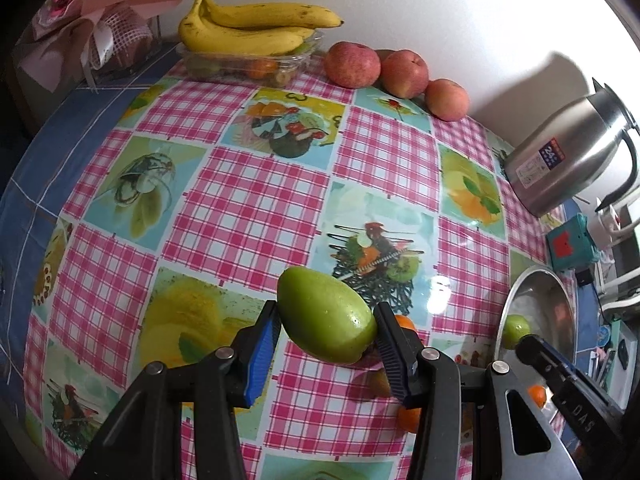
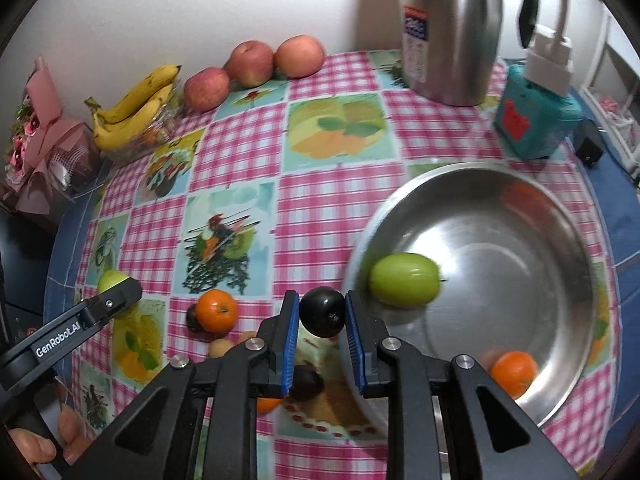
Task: Organize fruits
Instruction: 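Carry the green fruit with the left tool while the right tool carries the plum over the bowl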
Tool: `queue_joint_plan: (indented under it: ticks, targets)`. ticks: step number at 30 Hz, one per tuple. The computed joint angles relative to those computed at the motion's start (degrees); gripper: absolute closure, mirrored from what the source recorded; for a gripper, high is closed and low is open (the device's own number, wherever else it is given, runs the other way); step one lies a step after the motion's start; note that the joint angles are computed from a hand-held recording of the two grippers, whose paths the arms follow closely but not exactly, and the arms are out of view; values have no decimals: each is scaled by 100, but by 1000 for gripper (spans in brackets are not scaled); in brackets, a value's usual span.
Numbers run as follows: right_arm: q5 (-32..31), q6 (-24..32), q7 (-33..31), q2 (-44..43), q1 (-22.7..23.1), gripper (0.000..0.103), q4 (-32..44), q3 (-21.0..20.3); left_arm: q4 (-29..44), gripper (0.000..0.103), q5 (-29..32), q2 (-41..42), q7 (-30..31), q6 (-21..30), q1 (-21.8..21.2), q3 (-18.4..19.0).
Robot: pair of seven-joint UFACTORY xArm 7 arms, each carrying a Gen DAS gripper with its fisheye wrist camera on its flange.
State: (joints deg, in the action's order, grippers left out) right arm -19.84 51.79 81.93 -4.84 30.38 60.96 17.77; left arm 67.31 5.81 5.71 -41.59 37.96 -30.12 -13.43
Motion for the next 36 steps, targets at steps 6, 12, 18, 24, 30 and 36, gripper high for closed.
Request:
queue_joint_plan:
  ticks: [6,12,18,24,30,36]
  targets:
    - [93,416,174,-549,-136,79,-407,25,152,52,205,69,-69,103,-133,-52]
    - [329,661,305,-1175,-351,79,-923,76,478,52,567,264,-159,298,-407,-125]
    - [527,870,405,-1751,-578,79,-1354,152,899,52,658,604,98,397,-729,-222]
    - [746,1001,353,-2192,-740,79,-1683,191,1283,52,369,943,496,324,-1049,-300]
    - [947,926,263,-2449,-835,79,-1935,194,1655,52,494,1295,686,234,-1428,-260]
    - [1142,803,137,-2440,-876,79,-2070,170,1787,52,685,1535,759,85,-1667,-149]
